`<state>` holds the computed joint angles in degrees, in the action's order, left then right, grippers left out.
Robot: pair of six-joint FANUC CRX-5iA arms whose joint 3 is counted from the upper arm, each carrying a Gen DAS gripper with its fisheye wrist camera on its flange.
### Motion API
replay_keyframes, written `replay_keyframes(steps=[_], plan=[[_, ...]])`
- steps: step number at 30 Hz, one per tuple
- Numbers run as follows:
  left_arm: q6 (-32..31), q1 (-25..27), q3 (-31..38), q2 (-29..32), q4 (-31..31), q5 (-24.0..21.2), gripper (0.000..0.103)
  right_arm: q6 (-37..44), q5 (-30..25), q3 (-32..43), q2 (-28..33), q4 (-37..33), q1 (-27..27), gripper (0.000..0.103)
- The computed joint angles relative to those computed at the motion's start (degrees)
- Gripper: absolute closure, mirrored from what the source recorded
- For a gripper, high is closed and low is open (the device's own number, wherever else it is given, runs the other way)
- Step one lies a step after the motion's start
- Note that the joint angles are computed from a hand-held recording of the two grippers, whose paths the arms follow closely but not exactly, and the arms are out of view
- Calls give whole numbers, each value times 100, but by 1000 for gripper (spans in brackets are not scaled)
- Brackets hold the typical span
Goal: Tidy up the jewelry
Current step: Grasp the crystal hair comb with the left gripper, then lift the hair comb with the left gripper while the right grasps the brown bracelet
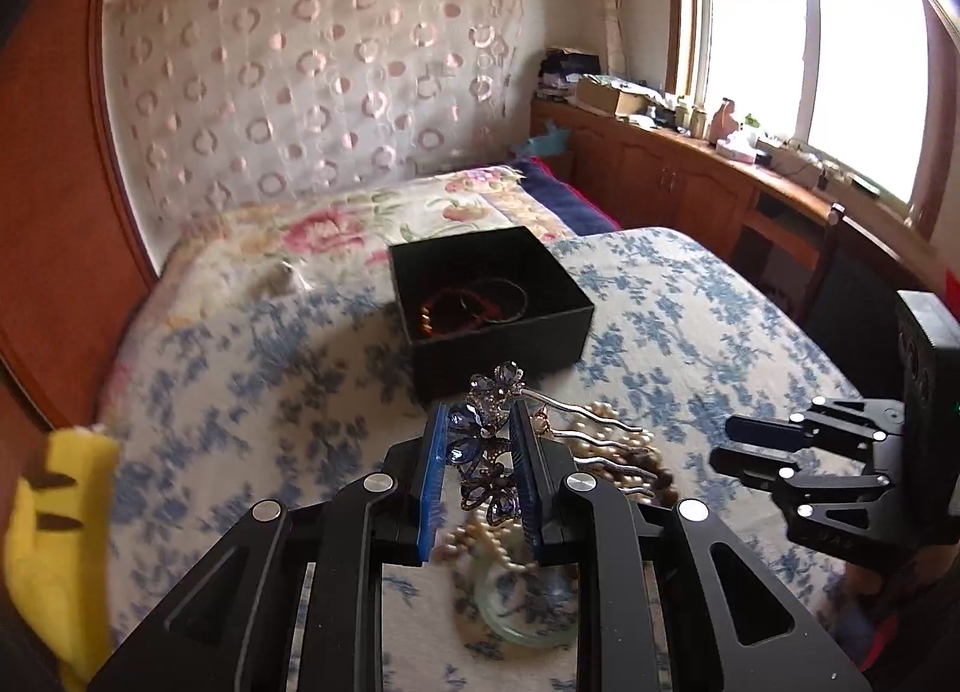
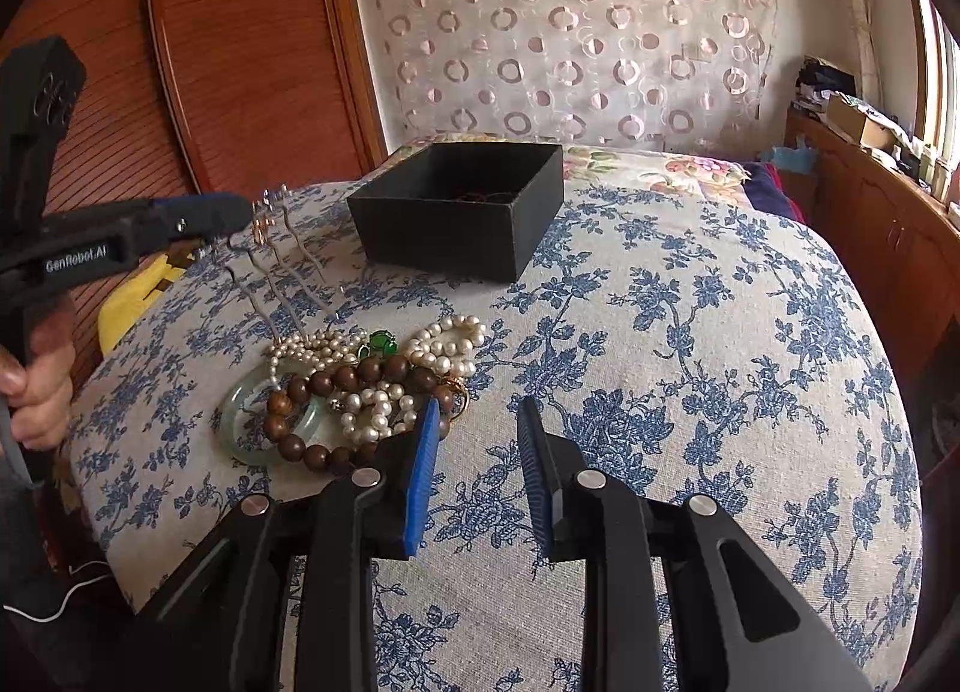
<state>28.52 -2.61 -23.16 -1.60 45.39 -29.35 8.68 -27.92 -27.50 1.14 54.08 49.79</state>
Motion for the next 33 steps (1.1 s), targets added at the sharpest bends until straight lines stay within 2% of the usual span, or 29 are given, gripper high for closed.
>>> replay_keyframes(steps=[4,9,14,16,18,22,28,33], plan=[[29,101,73,36,40,-86,83,66,15,70,41,-33,6,74],[-13,32,7,-26,-195,240,83,143,-17,123,63,-53,28,74],[499,-55,210,79,-1097,428,83,113,-43,136,72,-49,38,74],[1206,-137,396,125,-2154,727,83,126,-47,131,62,-58,35,74],[1528,-132,564,207,-2558,645,83,113,-45,124,57,-48,31,74],[1498,-62,587,226,-2410,607,83,132,-39,126,64,-60,31,74],[1099,62,462,187,-1688,577,83,362,-16,221,127,-217,25,74],[893,140,354,187,-1251,556,83,1172,-44,587,363,-897,31,74]])
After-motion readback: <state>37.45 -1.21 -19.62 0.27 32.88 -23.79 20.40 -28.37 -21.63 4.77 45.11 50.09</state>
